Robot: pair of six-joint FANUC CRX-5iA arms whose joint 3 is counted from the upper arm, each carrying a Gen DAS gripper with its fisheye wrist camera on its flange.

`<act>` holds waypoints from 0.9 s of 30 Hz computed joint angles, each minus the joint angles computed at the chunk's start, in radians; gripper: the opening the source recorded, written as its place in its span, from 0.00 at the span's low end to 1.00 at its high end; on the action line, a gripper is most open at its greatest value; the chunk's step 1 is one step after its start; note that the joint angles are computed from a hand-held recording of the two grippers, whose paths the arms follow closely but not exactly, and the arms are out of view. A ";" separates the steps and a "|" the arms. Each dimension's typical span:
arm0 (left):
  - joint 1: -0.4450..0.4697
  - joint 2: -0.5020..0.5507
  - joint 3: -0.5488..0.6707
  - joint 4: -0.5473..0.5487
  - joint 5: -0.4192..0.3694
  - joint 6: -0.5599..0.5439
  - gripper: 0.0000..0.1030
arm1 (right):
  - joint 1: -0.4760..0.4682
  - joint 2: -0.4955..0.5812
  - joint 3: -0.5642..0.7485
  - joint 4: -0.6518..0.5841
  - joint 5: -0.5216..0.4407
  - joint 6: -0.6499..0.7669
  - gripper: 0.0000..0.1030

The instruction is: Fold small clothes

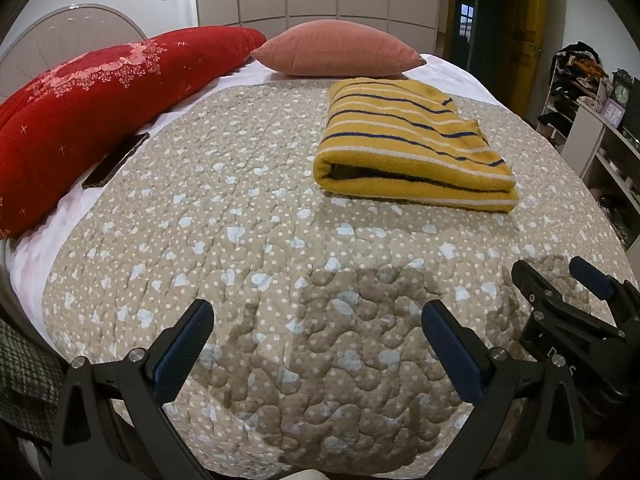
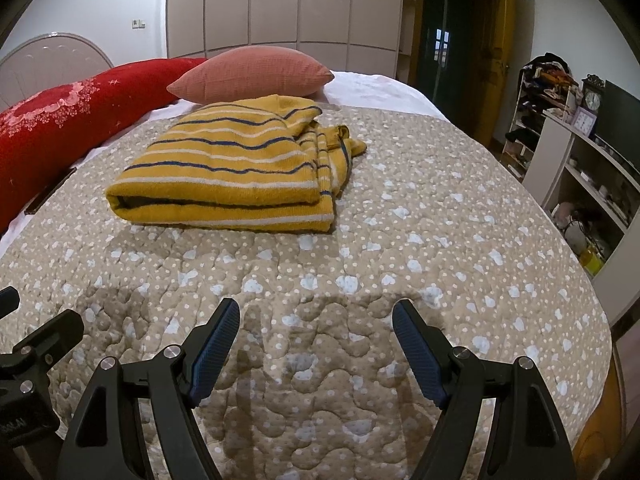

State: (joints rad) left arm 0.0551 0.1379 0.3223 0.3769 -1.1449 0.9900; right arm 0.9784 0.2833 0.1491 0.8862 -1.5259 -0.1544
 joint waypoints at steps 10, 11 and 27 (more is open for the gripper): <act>0.002 0.020 0.022 -0.008 -0.024 0.017 1.00 | -0.003 0.010 0.011 -0.010 -0.003 0.010 0.80; 0.002 0.022 0.025 -0.009 -0.026 0.019 1.00 | -0.004 0.011 0.012 -0.012 -0.003 0.012 0.80; 0.017 0.103 0.233 -0.077 -0.151 0.113 1.00 | -0.068 0.070 0.195 -0.135 -0.105 0.181 0.81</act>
